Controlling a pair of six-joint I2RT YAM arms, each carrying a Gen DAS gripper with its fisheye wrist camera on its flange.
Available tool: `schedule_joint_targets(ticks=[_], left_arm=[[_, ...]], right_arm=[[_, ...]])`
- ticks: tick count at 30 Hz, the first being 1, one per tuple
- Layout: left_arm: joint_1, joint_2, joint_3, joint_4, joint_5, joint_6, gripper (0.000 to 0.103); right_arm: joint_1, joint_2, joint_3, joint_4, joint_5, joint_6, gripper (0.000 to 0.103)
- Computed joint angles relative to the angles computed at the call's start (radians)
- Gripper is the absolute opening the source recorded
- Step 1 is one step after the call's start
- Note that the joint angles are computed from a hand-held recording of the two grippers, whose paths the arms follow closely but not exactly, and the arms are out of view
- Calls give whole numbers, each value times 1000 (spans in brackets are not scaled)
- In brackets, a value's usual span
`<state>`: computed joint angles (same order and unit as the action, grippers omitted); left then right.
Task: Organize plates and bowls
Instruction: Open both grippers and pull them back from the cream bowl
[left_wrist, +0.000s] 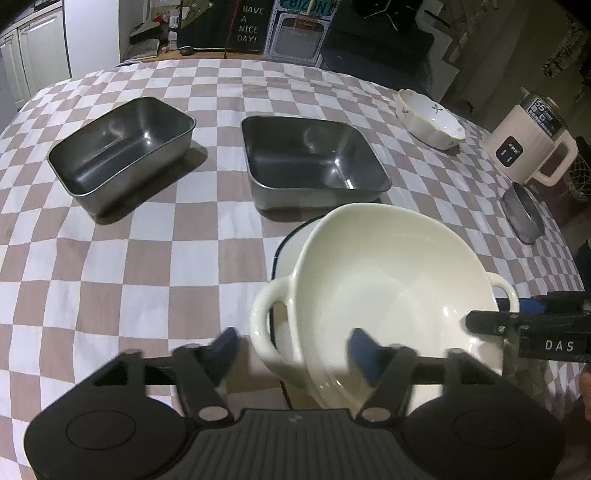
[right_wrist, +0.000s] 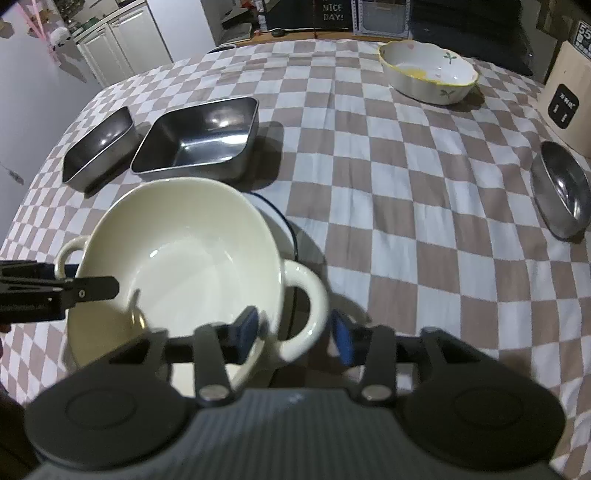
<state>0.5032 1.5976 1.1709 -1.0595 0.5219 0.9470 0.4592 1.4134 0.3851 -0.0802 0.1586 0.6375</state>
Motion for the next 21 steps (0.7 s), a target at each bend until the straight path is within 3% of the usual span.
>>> schedule_joint_targets(ticks=[4,9,13,21], left_arm=[[1,-16,-6,-1,-2,7,84],[13,-23,-8,4,5,2,100],[14,-41,-10,5,9,14,103],[4,-102,5,-37,65,20,103]], right_arm=[[10,-12,-11,6,7,-8,70],[7,-54,-36,19,4,-1,90],[1,-105,-59,26,10,-1,103],[-12,-248,-79,-38,32,-11,103]])
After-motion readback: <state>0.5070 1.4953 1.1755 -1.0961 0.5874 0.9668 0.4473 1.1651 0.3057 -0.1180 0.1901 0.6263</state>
